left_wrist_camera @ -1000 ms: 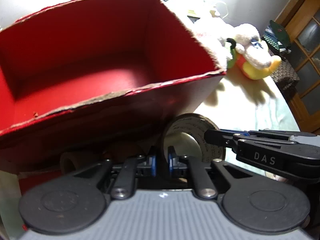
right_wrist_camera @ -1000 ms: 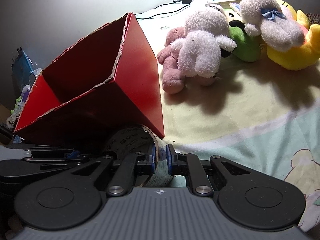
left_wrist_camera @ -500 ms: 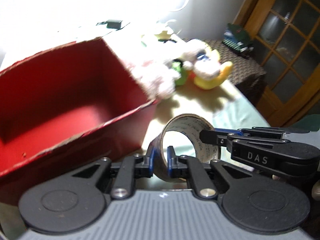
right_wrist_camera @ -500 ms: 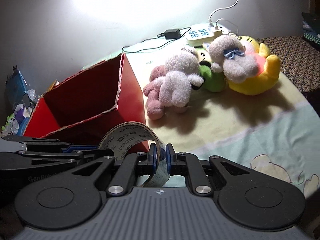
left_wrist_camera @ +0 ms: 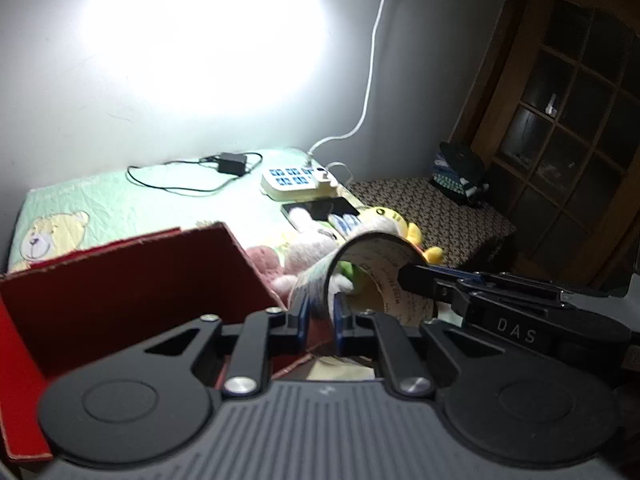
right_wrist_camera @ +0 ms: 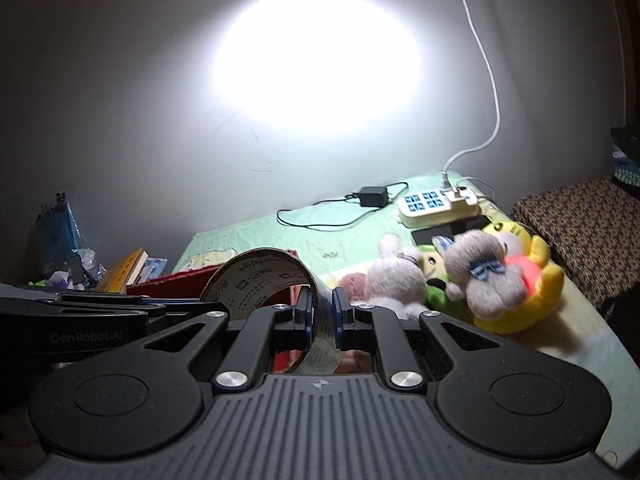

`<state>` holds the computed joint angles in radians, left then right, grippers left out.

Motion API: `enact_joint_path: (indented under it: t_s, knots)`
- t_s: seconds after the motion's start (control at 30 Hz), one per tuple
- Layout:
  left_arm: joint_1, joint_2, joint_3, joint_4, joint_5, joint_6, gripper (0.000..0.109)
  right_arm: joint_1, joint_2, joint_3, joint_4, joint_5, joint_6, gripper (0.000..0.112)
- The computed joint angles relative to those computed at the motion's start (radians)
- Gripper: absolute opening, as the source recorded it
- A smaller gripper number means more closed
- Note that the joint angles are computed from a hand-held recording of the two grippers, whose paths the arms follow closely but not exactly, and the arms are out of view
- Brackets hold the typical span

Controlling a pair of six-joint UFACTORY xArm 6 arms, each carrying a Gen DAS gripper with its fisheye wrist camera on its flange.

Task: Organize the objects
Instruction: 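Lift the tape roll with the right gripper toward the red box, then lower the tape roll into the red box and open the right gripper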

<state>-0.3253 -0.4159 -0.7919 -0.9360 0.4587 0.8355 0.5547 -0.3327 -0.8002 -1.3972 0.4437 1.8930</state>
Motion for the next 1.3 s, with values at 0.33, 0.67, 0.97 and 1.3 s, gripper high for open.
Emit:
enact_joint_path:
  t_s: [0.33, 0.67, 0.97, 1.3]
  knots:
    - [0.107, 0.153, -0.076, 0.095, -0.08, -0.138, 0.007, -0.074, 0.335, -0.289, 0.22, -0.206, -0.343, 0.011]
    - [0.155, 0.386, -0.18, 0.276, -0.072, -0.334, 0.007, -0.046, 0.582, -0.472, 0.667, -0.146, -0.841, 0.011]
    - [0.175, 0.49, -0.274, 0.389, 0.018, -0.485, 0.007, -0.041, 0.663, -0.562, 0.788, -0.075, -1.037, 0.012]
    - [0.167, 0.526, -0.312, 0.435, 0.043, -0.539, 0.007, -0.056, 0.661, -0.55, 0.664, -0.084, -0.917, 0.017]
